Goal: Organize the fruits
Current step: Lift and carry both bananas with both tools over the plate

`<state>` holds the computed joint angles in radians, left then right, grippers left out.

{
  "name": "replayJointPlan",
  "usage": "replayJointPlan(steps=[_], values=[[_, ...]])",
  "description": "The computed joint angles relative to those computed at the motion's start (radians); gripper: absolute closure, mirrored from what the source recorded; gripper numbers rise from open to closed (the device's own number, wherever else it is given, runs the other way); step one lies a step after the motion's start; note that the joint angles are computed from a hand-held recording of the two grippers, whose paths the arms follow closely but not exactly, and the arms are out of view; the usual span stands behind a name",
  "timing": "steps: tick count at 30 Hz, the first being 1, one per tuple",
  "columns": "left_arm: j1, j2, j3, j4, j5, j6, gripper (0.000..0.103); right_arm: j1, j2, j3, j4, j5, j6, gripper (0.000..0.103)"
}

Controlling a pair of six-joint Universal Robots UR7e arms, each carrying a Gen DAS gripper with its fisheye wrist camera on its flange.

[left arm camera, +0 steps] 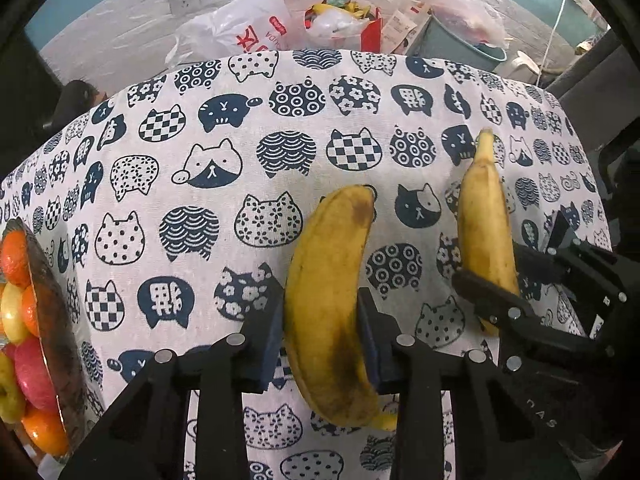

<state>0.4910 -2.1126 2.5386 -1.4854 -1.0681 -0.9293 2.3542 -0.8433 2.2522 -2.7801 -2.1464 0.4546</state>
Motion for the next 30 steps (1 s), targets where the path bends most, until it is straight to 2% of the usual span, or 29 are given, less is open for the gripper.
replayJointPlan(steps=[3, 4, 8, 13, 16, 30], values=[[-0.054, -0.029, -0.005, 0.048, -0.018, -0.038, 0.068, 0.018, -0.013, -0.001, -0.004, 0.004, 0.002, 0.068], [-0.050, -0.036, -0.017, 0.063, -0.013, -0.029, 0.068, 0.017, -0.015, 0.000, -0.013, 0.006, -0.005, 0.068], [-0.132, -0.088, -0.031, 0.153, -0.024, -0.087, 0.068, 0.042, -0.025, -0.017, 0.000, 0.013, 0.002, 0.068], [-0.176, -0.139, -0.075, 0.253, -0.019, -0.121, 0.068, 0.064, -0.027, -0.028, -0.018, 0.026, 0.006, 0.068], [-0.129, -0.157, -0.123, 0.289, 0.016, -0.078, 0.068, 0.076, -0.028, -0.043, -0.021, 0.030, 0.003, 0.068], [-0.200, -0.290, -0.304, 0.617, 0.068, -0.236, 0.068, 0.137, 0.023, -0.167, -0.007, 0.084, -0.040, 0.068]])
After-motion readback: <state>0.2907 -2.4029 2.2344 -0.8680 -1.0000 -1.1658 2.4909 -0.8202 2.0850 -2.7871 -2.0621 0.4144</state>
